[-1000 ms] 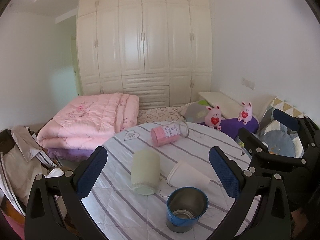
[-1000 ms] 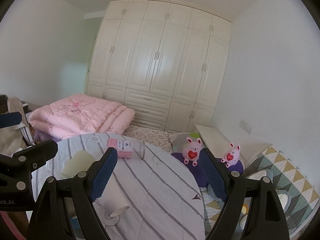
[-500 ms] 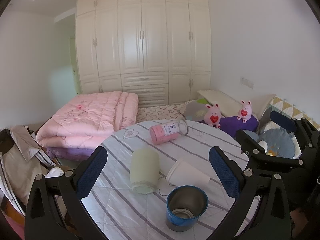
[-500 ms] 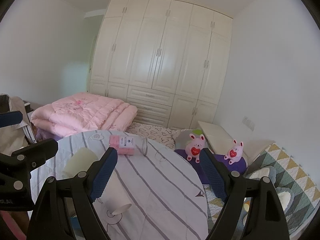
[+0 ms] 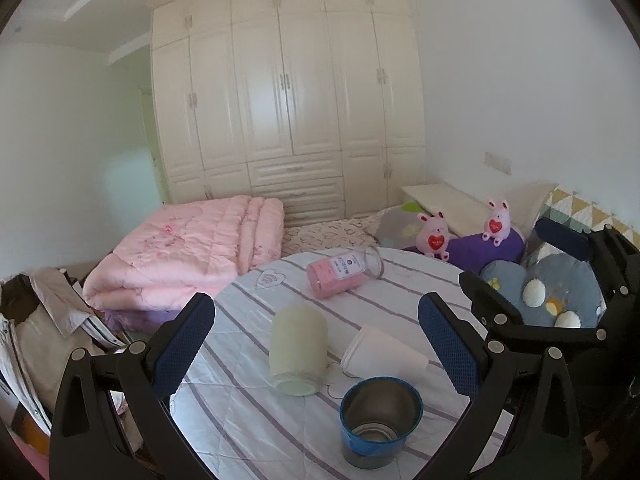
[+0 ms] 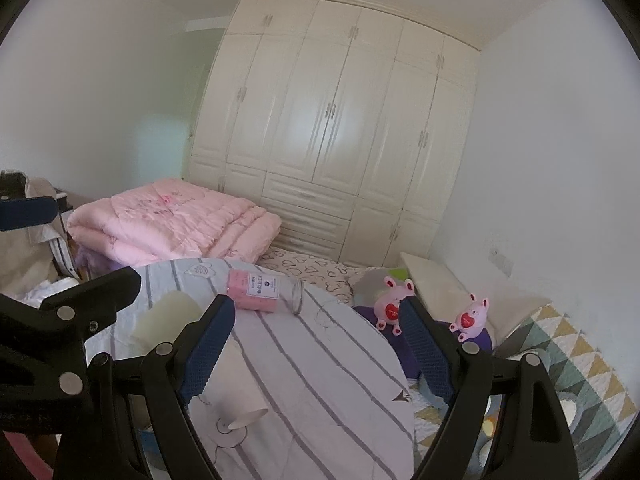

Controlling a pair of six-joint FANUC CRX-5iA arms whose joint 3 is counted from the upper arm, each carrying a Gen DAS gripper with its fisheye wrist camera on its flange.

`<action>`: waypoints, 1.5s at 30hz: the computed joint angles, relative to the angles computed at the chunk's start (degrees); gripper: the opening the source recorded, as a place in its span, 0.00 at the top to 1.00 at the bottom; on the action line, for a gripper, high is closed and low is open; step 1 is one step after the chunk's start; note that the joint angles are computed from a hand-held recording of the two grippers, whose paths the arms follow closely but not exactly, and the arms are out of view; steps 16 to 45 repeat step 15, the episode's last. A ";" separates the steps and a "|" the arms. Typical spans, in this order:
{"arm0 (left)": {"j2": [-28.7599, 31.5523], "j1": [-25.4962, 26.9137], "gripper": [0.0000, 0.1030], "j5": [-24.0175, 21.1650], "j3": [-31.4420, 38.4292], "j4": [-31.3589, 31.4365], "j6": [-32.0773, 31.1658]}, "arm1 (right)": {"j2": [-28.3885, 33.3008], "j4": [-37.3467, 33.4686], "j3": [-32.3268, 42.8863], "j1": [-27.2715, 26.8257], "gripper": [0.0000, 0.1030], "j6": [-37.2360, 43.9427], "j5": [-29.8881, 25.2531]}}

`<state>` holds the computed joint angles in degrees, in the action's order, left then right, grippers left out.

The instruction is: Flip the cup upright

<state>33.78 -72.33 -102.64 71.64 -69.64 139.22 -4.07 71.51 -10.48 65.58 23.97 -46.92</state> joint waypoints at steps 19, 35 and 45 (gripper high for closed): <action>-0.67 0.23 0.00 0.81 -1.06 0.72 0.23 | 0.29 -1.03 0.70 0.17 0.17 0.43 -0.75; -0.67 0.23 0.00 0.81 -1.06 0.72 0.23 | 0.29 -1.03 0.70 0.17 0.17 0.43 -0.75; -0.67 0.23 0.00 0.81 -1.06 0.72 0.23 | 0.29 -1.03 0.70 0.17 0.17 0.43 -0.75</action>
